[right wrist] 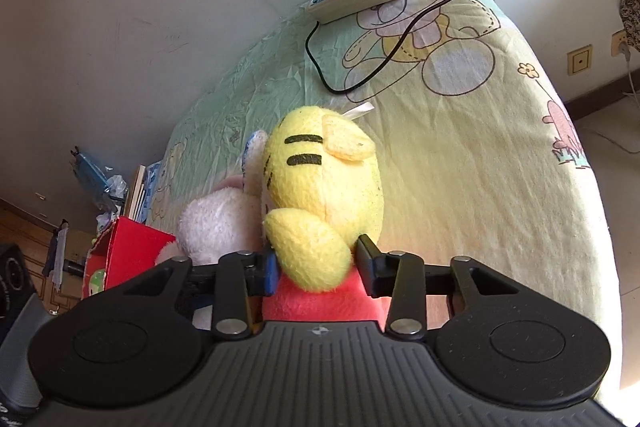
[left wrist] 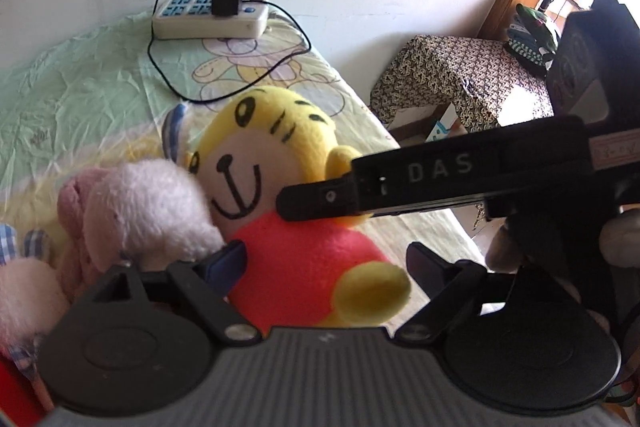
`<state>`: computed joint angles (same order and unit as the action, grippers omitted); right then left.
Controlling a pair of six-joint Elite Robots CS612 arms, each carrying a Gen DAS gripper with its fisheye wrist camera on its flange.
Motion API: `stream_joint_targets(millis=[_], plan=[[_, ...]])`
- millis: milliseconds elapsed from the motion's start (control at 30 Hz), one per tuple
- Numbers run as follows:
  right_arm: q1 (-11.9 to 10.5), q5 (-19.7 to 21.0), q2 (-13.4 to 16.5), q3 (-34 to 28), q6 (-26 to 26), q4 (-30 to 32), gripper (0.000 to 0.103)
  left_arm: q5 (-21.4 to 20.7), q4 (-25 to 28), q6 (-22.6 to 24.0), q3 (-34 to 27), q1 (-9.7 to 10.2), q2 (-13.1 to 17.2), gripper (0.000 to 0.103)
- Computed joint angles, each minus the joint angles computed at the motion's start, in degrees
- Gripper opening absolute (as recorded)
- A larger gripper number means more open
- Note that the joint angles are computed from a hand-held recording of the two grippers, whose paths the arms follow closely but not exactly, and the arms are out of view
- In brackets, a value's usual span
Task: Organize objects
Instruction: 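Grasp the yellow tiger plush with the right gripper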
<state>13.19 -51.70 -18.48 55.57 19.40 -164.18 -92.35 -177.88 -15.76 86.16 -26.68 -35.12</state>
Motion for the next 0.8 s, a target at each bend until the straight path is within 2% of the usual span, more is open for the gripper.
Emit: stream_joint_targets(millis=[167,400,667,800], plan=[[-0.38,1.18,-0.82,1.70,0.63,-1.27,0.032,1.44,0.54,1.37,-0.04,-0.67,-0.08,0.078],[-0.61,0.07,-3.47,6.31,0.40,-2.92,0.030,3.28,0.69,3.35,1.14,-1.66,-1.05,0.063],[-0.71,-2.77,-7.12,12.34,0.29,-5.37,0.030,0.77,-0.99,5.25,3.80,-2.72,-2.68,0.059],[-1.02,-2.89,-9.03,15.97,0.42,-5.53,0.030,-2.39,-1.06,5.89,5.54,-3.00,-3.68,0.059]])
